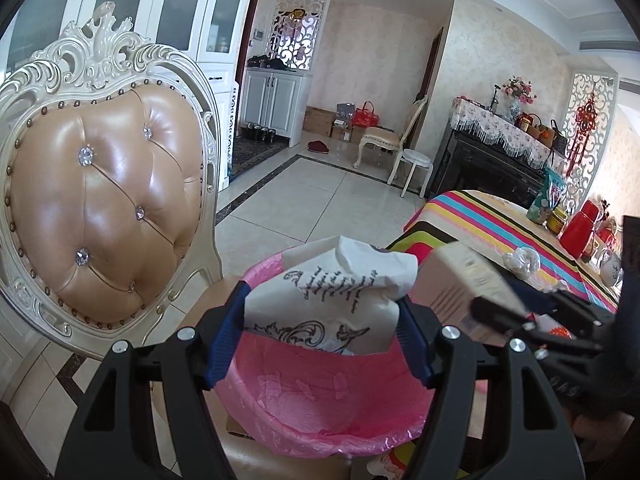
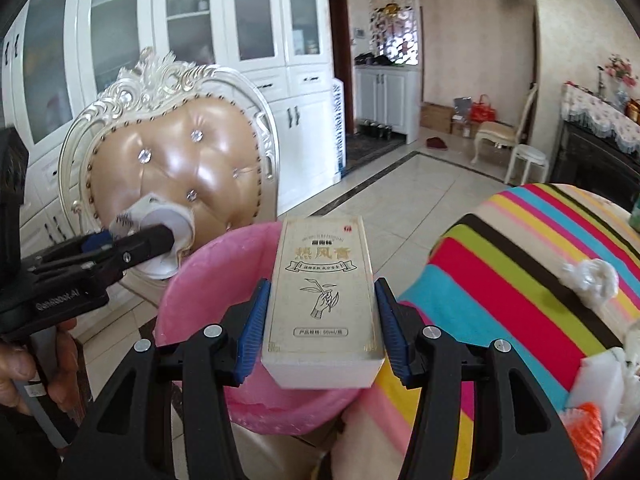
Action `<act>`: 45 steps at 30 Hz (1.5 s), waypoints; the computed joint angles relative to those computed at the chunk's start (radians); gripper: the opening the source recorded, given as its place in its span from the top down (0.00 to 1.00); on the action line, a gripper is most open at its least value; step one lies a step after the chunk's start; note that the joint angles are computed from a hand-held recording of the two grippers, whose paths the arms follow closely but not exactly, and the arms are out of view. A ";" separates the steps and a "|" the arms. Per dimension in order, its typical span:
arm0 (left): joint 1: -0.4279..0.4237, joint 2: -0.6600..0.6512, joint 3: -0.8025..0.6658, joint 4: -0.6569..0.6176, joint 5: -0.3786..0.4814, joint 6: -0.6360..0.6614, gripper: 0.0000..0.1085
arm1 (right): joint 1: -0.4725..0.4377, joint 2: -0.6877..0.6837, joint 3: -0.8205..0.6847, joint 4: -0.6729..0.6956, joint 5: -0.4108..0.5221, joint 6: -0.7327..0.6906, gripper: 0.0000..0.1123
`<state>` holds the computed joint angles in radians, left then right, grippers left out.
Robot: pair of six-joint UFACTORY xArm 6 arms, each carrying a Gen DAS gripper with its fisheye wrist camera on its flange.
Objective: Collect trash
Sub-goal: 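Carry both items to the pink wastebasket and open both tools to drop them, then move both tools back over the table toward the orange foam nets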
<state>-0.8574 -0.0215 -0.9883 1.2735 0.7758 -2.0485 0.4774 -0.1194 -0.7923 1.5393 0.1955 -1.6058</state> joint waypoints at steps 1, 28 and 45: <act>0.003 -0.003 0.002 0.001 -0.004 -0.003 0.38 | 0.006 0.007 -0.005 0.014 -0.003 -0.017 0.55; -0.036 0.093 -0.101 0.030 -0.007 -0.045 0.33 | -0.199 -0.106 0.066 0.316 0.017 -0.313 0.24; -0.104 0.380 -0.446 0.003 -0.098 0.060 0.33 | -0.550 -0.290 0.222 0.204 0.139 -0.271 0.24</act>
<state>-0.9612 0.3586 -1.4338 1.2761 0.6776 -1.9890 -0.0728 -0.4092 -0.5708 1.7433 0.3344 -1.8768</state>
